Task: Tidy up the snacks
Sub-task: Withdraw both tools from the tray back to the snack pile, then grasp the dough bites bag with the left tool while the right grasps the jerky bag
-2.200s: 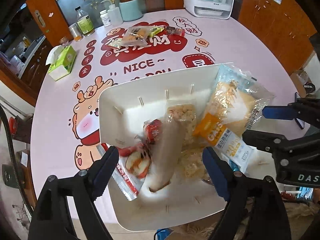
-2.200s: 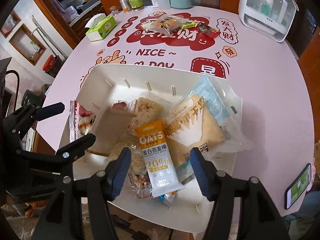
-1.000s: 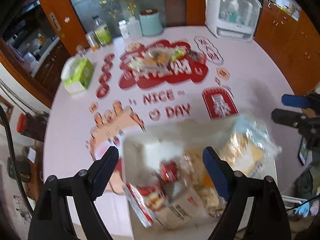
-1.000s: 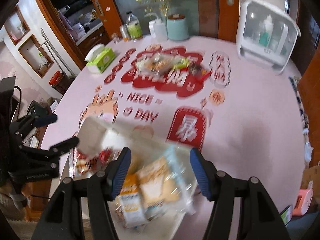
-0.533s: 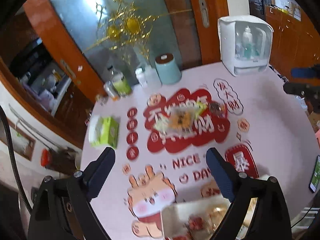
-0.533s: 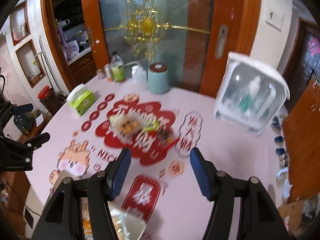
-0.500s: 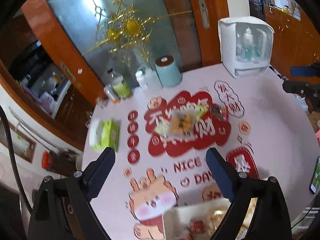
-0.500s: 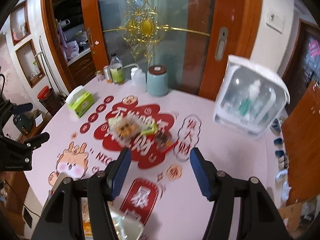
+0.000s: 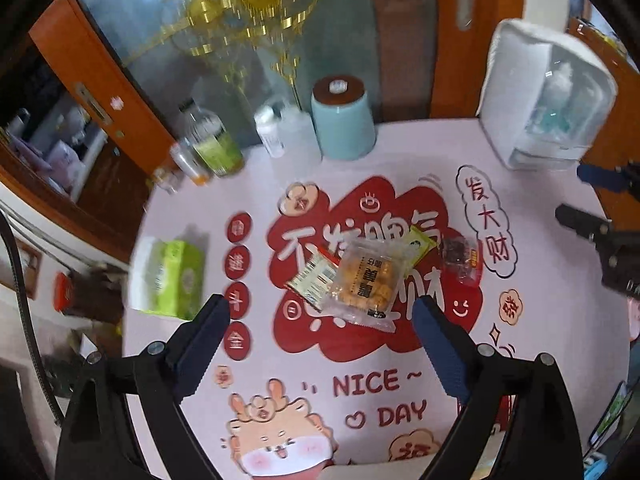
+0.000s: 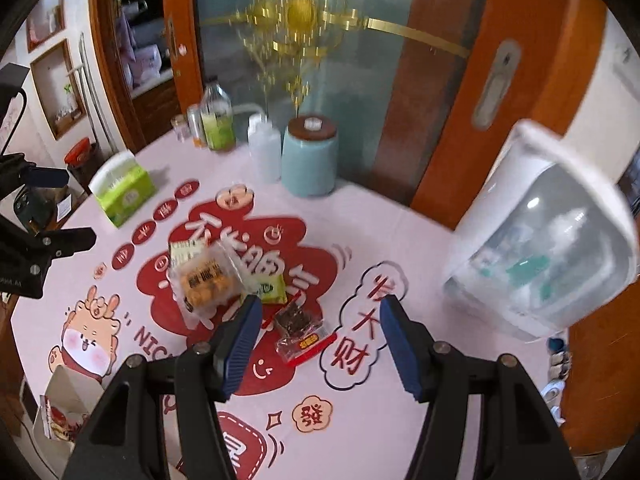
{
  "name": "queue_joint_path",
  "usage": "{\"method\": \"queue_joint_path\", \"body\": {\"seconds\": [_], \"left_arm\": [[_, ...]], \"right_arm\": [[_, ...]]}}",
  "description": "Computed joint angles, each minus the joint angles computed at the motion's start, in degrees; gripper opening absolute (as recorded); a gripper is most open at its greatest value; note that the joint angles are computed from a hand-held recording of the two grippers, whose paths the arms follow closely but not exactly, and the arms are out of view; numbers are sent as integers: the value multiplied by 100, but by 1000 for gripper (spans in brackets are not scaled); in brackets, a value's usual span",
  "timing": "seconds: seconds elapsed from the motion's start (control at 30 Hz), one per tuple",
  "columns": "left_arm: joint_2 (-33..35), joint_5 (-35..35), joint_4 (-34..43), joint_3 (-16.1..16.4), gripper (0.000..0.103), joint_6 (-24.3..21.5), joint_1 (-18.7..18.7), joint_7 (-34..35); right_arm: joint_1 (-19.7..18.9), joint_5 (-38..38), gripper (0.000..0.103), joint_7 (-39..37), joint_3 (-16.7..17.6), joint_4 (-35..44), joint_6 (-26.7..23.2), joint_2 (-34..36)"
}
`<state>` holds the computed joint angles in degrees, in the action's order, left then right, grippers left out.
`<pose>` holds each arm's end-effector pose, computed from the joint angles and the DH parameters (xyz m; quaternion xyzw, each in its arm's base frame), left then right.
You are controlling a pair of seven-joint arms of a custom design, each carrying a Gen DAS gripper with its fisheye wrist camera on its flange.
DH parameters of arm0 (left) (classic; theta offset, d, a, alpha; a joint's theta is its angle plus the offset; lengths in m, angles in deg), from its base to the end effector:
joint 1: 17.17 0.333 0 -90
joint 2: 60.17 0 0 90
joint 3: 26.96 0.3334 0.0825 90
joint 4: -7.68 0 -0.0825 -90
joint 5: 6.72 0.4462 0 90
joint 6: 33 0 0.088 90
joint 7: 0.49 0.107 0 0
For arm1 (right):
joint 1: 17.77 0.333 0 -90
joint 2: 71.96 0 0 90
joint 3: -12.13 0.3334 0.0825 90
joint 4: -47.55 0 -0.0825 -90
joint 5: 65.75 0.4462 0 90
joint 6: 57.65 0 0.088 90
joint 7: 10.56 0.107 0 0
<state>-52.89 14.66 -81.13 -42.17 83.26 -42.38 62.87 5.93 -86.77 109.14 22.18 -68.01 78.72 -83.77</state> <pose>0.5499 -0.4264 0.6240 -0.5613 0.7924 -0.1391 0.1939 0.4953 0.3357 0.6064 -0.7533 0.5723 -0.2330 0.2252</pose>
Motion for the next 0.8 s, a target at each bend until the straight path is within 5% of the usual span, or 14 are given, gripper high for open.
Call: {"method": "queue_joint_path", "body": {"seconds": [0.47,0.8], "left_arm": [[1721,-1072,550,253,92,213,-6,648],[2018,-1540,633,324,93,514,-10,1082]], "right_arm": [[40,725,62,-1229,-192,321,507,1651],[-25,1059,62,-1578,-199,259,1140,2068]]}}
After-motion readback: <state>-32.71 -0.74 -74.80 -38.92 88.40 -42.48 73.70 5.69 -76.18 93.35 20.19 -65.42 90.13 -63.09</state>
